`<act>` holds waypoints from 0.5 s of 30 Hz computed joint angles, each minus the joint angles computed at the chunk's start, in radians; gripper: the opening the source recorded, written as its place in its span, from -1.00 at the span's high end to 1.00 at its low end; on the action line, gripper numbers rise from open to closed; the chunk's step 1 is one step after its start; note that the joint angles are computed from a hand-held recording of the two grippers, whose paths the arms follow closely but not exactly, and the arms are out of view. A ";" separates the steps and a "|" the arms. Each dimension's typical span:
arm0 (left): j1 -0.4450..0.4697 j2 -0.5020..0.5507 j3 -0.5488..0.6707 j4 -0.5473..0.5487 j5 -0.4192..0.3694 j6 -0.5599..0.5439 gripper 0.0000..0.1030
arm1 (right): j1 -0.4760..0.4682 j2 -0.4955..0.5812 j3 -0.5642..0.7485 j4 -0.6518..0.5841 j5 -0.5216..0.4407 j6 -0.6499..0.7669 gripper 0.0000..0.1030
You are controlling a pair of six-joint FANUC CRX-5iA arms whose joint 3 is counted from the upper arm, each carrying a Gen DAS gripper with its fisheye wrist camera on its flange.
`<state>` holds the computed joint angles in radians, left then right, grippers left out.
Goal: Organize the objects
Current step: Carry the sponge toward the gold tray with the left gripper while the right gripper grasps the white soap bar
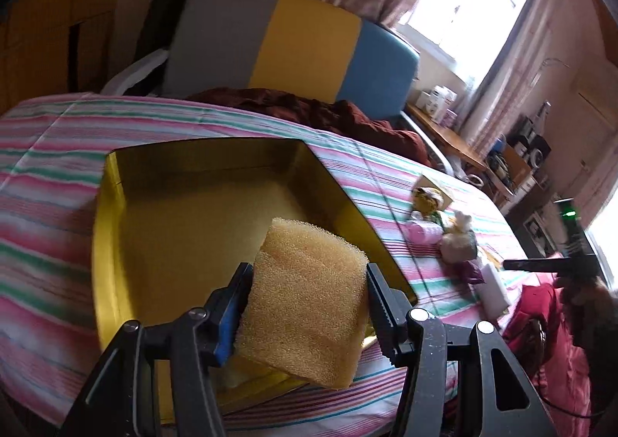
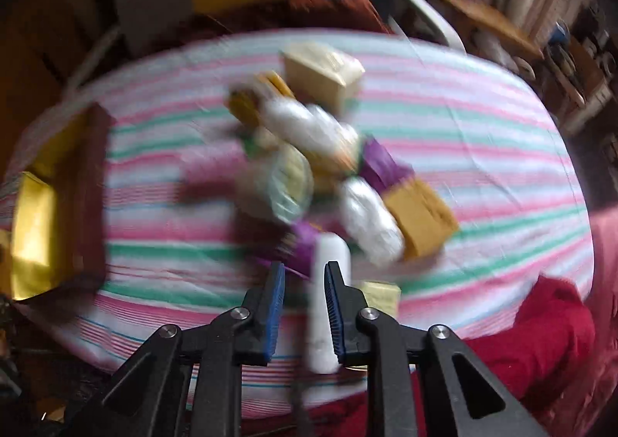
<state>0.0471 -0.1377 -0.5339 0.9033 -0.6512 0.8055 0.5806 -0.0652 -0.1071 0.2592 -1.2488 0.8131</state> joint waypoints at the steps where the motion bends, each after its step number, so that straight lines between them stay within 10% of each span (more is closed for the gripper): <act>1: 0.013 -0.005 -0.004 -0.012 0.000 0.016 -0.11 | 0.025 0.005 0.003 0.042 -0.007 -0.008 0.61; 11: 0.062 -0.019 -0.033 -0.016 -0.005 0.025 -0.12 | -0.052 0.121 0.034 -0.074 -0.075 0.079 -0.03; 14: 0.054 -0.014 -0.030 -0.022 -0.009 0.028 -0.12 | -0.069 0.141 0.028 -0.079 -0.067 0.081 0.04; 15: 0.051 -0.013 -0.030 -0.020 -0.010 0.025 -0.12 | -0.074 0.150 0.029 -0.083 -0.067 0.092 0.48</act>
<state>0.0982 -0.1511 -0.5641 0.8837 -0.6613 0.8309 0.5066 0.0844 -0.0776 0.1758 -1.3159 0.9050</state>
